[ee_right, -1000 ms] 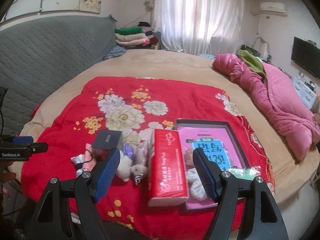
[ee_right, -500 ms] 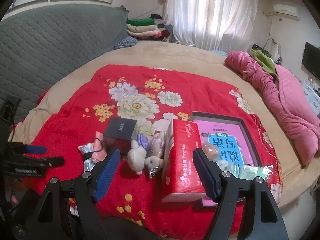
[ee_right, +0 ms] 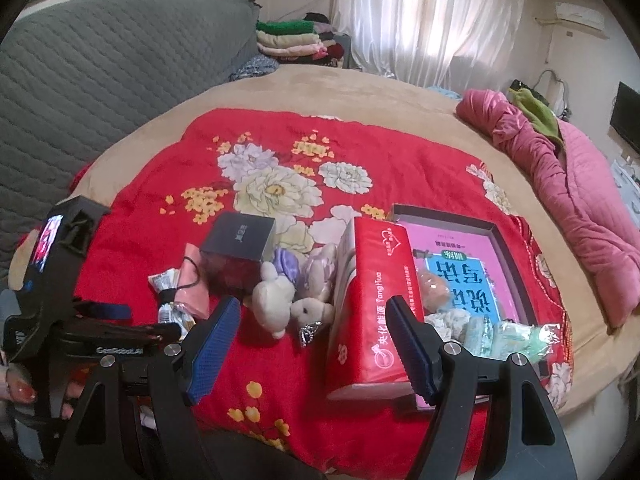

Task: Organize soft objects
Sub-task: 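Grasp the yellow-white snack bag with the left tool while the right tool grasps a plush bunny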

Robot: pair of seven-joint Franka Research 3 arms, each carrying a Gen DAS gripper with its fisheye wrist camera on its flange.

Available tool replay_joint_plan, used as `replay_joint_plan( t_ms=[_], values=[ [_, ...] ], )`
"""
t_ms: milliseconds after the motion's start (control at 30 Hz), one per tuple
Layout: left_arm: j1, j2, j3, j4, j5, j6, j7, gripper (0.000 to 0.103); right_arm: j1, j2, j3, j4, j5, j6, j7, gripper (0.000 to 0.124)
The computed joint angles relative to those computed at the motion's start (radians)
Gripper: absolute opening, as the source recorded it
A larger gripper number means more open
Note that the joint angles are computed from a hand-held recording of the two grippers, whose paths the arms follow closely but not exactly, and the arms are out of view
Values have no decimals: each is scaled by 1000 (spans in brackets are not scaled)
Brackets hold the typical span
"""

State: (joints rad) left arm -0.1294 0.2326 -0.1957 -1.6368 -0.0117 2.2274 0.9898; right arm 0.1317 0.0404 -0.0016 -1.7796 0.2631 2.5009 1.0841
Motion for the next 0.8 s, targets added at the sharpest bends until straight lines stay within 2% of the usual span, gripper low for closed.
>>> replay_joint_plan(
  t_ms=[167, 333, 567, 800],
  values=[
    [-23, 74, 6, 87, 72, -44, -17, 82, 7, 34, 5, 27, -14, -18, -5, 76],
    [-21, 101, 6, 101, 81, -67, -13, 82, 19, 95, 13, 87, -29, -58, -13, 76],
    [16, 46, -2, 6, 3, 6, 29, 82, 51, 216, 8, 227, -123, -196, 38, 76],
    [35, -4, 8, -65, -15, 40, 66, 83, 81, 277, -2, 270, -203, -212, 79, 76]
  ],
)
